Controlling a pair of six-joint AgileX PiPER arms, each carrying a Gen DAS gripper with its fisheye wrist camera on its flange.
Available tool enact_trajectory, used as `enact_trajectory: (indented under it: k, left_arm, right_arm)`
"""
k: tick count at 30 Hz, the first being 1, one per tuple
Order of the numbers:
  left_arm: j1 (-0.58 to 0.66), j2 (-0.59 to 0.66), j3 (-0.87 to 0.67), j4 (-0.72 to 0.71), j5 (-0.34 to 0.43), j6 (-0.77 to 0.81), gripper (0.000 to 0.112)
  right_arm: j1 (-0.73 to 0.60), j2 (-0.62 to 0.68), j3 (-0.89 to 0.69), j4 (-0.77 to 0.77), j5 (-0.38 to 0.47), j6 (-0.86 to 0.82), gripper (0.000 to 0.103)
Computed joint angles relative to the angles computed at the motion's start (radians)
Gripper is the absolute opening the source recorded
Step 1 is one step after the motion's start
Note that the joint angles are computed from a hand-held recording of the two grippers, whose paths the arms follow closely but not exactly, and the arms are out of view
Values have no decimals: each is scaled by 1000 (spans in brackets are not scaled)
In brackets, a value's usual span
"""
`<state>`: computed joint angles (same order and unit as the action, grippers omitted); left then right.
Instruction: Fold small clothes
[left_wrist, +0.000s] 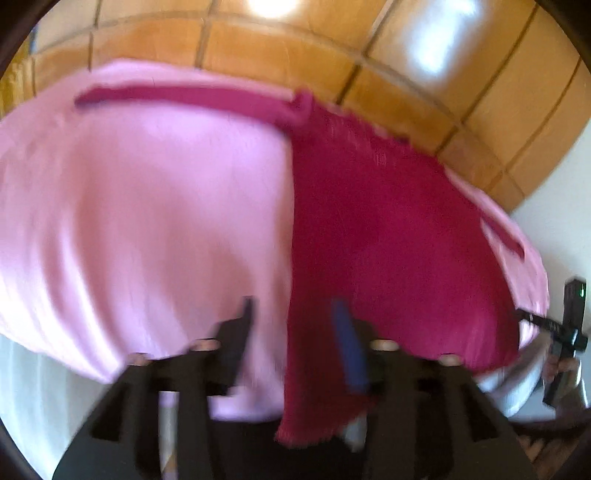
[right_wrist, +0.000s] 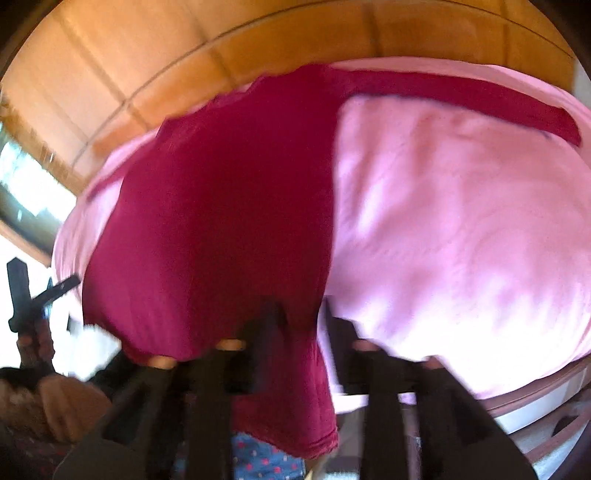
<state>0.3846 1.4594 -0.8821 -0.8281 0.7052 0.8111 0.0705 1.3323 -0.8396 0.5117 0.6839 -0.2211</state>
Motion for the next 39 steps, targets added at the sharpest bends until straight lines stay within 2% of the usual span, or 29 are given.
enact_trajectory:
  k: [1, 4, 7, 9, 11, 14, 16, 19, 24, 26, 28, 31, 36, 39]
  left_arm:
    - [-3, 3, -17, -20, -9, 10, 56]
    - [-92, 61, -97, -37, -65, -25, 56]
    - [-202, 146, -179, -8, -130, -83, 56]
    - [-290, 191, -213, 90, -199, -169, 56]
    - [-338, 229, -234, 125, -225, -189, 56]
    - [-403, 301, -285, 197, -257, -281, 58]
    - [-432, 335, -300, 263, -294, -362, 58]
    - [-457, 353, -300, 337, -360, -439, 68]
    - [-485, 393, -342, 484, -392, -594, 79]
    - [-499, 409, -354, 554, -406, -659, 84]
    - [-513, 418, -357, 636, -417, -733, 86]
    - [-517, 427, -366, 654, -415, -743, 89]
    - [-522, 437, -376, 676, -409, -760, 93]
    - [-526, 439, -377, 697, -409, -780, 94]
  right_arm:
    - [-1, 25, -20, 14, -31, 28, 48]
    - [-155, 74, -39, 136, -57, -39, 55]
    - [-291, 181, -88, 270, -80, -115, 55]
    - [-340, 235, -125, 324, -93, -127, 53]
    - [-387, 294, -166, 417, -98, -178, 53]
    - [-414, 379, -251, 434, -143, -153, 53]
    - [-424, 448, -330, 394, -165, -82, 53]
    - [-442, 520, -427, 320, -176, 11, 52]
    - [-473, 644, -595, 239, -182, 131, 52]
    - [-455, 664, -624, 190, -198, 199, 52]
    - [-473, 656, -609, 194, -203, 194, 52]
    - [-466, 712, -710, 77, -182, 320, 52]
    - [-485, 788, -845, -22, -125, 422, 51]
    - [-481, 812, -904, -75, -87, 463, 43]
